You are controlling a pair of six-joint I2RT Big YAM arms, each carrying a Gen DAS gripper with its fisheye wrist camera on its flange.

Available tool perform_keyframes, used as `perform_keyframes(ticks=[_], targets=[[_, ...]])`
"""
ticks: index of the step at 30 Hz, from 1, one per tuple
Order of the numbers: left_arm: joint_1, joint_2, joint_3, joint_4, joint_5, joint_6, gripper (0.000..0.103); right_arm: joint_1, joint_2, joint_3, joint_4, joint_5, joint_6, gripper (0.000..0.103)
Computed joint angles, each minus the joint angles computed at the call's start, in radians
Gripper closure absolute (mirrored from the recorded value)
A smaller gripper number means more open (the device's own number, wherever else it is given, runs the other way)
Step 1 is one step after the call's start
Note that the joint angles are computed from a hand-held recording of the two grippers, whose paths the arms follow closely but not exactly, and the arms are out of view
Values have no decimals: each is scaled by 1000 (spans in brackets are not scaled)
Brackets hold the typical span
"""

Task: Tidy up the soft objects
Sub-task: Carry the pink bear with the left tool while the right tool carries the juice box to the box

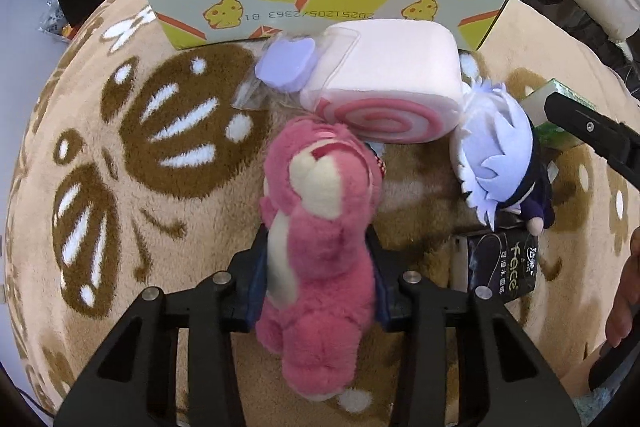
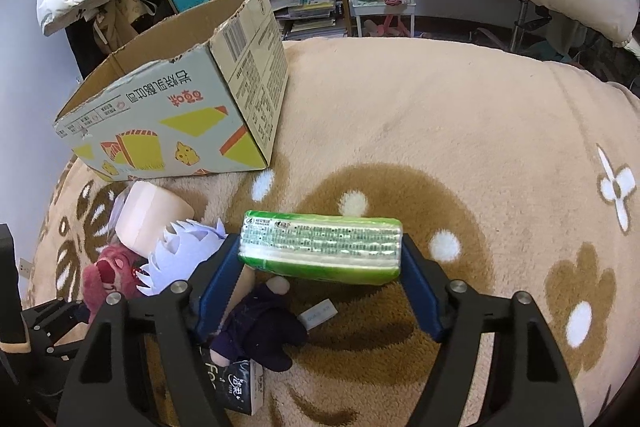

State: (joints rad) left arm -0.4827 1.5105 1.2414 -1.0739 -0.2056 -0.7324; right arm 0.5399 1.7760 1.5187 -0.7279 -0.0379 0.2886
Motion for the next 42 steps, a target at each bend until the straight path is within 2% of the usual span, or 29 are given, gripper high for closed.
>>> perform_keyframes(ticks=[4, 11, 15, 16, 20, 28, 34, 38, 42], targets=[[-10, -8, -4, -2, -2, -13, 62, -3, -11, -11, 11, -23, 7, 23], [-15, -20, -11, -2, 7, -19, 62, -2, -42, -33, 34, -15, 11, 23], [-12, -34, -14, 0, 8, -21, 63, 1, -80, -67, 73, 8, 20, 23], [-11, -44, -18, 7, 2, -22, 63, 1, -91, -77, 87, 8, 19, 23], [-22, -58, -6, -38, -66, -32, 63, 7, -118, -96, 111, 16, 16, 23], [-21, -122, -8, -61, -107, -52, 63, 4, -139, -113, 153, -3, 8, 23], [-7, -160, -3, -64, -127, -36, 63, 7, -147, -122, 179, -18, -5, 23], [16, -200, -14, -53, -141, -23, 63, 17, -164, -132, 223, -24, -22, 23], [13, -216, 15, -69, -213, 32, 63, 25, -182, -138, 254, -29, -25, 23]])
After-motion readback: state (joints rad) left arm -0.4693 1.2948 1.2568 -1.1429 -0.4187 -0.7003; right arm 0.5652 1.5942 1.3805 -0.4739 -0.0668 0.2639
